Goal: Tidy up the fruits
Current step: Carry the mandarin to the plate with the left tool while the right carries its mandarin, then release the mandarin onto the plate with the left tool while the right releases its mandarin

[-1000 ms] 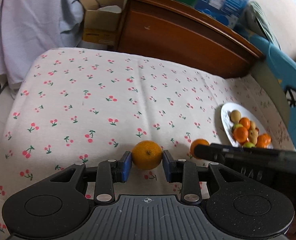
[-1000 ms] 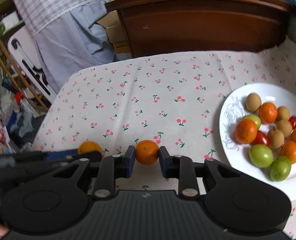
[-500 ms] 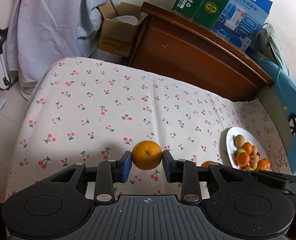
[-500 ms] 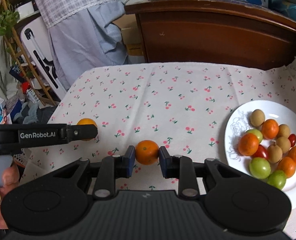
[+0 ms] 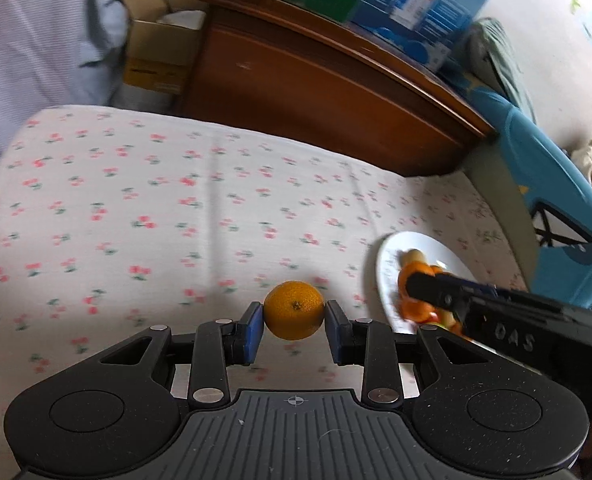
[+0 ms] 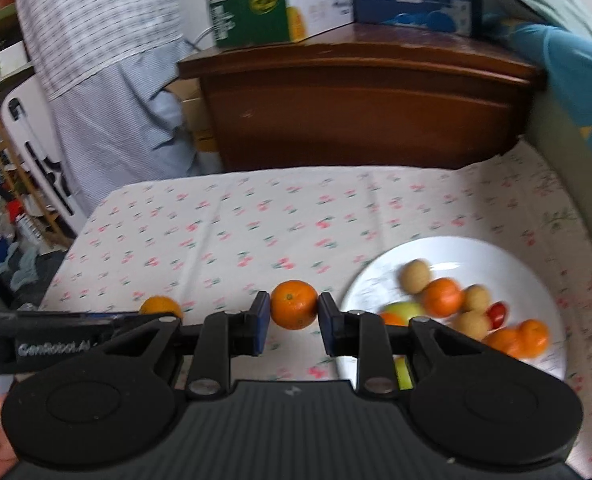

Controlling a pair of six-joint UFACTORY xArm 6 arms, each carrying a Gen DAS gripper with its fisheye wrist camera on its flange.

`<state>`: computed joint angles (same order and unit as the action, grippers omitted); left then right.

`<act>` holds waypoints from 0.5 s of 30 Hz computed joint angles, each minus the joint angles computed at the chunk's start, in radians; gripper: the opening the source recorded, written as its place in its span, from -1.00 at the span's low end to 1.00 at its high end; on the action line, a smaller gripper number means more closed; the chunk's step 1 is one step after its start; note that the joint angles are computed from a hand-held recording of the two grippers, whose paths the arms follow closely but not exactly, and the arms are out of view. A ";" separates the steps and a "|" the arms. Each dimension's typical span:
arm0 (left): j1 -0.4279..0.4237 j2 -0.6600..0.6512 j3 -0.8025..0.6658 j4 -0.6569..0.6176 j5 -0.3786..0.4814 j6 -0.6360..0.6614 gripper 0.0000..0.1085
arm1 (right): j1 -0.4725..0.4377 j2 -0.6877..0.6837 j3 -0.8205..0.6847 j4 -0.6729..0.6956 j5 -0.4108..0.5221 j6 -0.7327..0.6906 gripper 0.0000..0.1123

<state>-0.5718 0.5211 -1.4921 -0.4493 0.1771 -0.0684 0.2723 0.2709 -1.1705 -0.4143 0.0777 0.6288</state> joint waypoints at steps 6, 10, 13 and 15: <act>-0.038 0.061 -0.115 -0.200 0.052 0.206 -0.44 | -0.087 -0.010 -0.005 -0.163 0.009 0.175 -0.53; -0.053 0.102 -0.182 -0.267 0.088 0.278 -0.44 | -0.125 -0.002 -0.018 -0.215 0.038 0.242 -0.53; -0.062 0.136 -0.231 -0.272 0.114 0.287 -0.44 | -0.139 0.005 -0.030 -0.272 0.060 0.291 -0.53; -0.067 0.154 -0.259 -0.296 0.134 0.304 -0.44 | -0.146 0.012 -0.040 -0.281 0.069 0.301 -0.53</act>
